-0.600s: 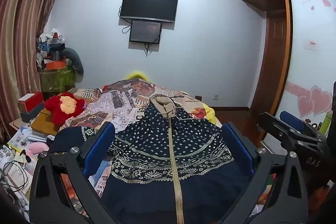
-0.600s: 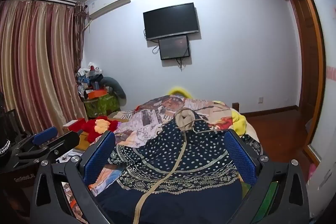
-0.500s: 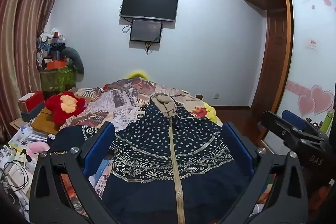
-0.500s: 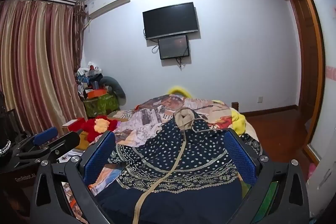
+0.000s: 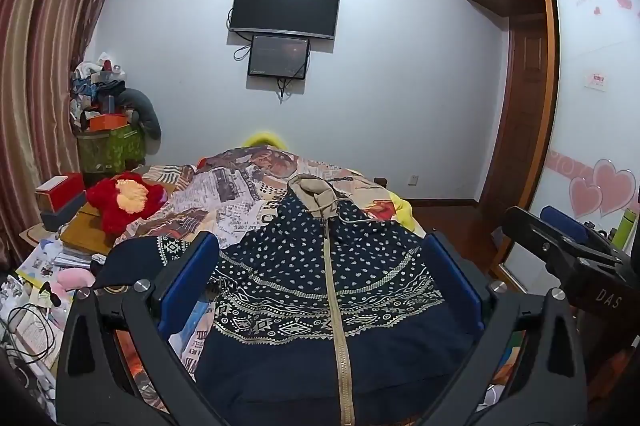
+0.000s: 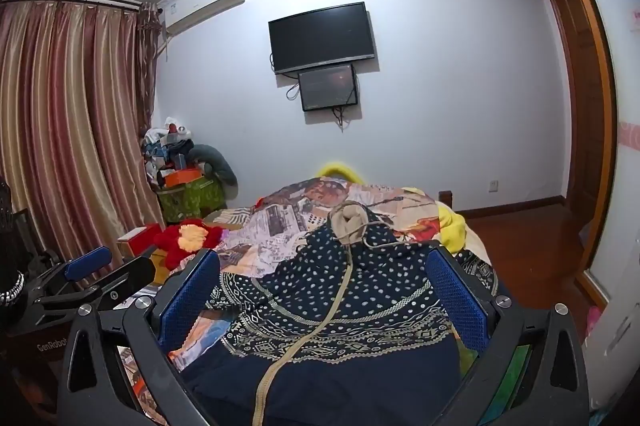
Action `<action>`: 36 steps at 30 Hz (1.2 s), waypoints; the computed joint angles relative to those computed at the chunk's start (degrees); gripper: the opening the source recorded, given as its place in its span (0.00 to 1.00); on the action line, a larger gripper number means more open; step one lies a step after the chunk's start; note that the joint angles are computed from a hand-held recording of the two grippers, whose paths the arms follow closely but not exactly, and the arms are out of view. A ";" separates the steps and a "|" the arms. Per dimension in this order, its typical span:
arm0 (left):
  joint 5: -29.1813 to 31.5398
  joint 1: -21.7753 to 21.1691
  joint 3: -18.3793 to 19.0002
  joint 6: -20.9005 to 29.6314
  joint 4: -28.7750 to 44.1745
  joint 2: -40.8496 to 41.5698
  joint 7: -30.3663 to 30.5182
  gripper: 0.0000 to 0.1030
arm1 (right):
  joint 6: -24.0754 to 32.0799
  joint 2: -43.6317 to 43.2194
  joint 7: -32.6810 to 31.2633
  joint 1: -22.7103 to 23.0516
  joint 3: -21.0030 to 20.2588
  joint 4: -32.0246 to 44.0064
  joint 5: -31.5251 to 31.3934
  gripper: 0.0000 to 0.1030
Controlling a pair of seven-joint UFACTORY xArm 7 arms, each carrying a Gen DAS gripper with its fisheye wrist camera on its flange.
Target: Fold large clothes
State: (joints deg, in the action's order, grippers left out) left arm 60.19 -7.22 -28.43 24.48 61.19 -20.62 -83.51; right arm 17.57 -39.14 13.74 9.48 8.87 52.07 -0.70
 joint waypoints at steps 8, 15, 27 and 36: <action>0.03 -0.31 0.03 0.31 0.34 0.29 -0.02 1.00 | 0.19 0.09 -0.21 0.05 -0.11 0.24 -0.05 1.00; 0.50 -0.53 0.44 0.08 0.26 0.58 -0.46 1.00 | -0.80 0.78 0.15 -0.27 0.34 -0.22 -0.26 1.00; 0.59 -0.74 0.67 0.09 0.31 0.63 -0.53 1.00 | -0.35 0.76 0.29 -0.17 0.24 0.17 -0.46 1.00; 0.69 -0.87 0.78 0.02 0.43 0.80 -0.57 1.00 | -0.24 0.78 0.28 -0.14 0.22 0.30 -0.51 1.00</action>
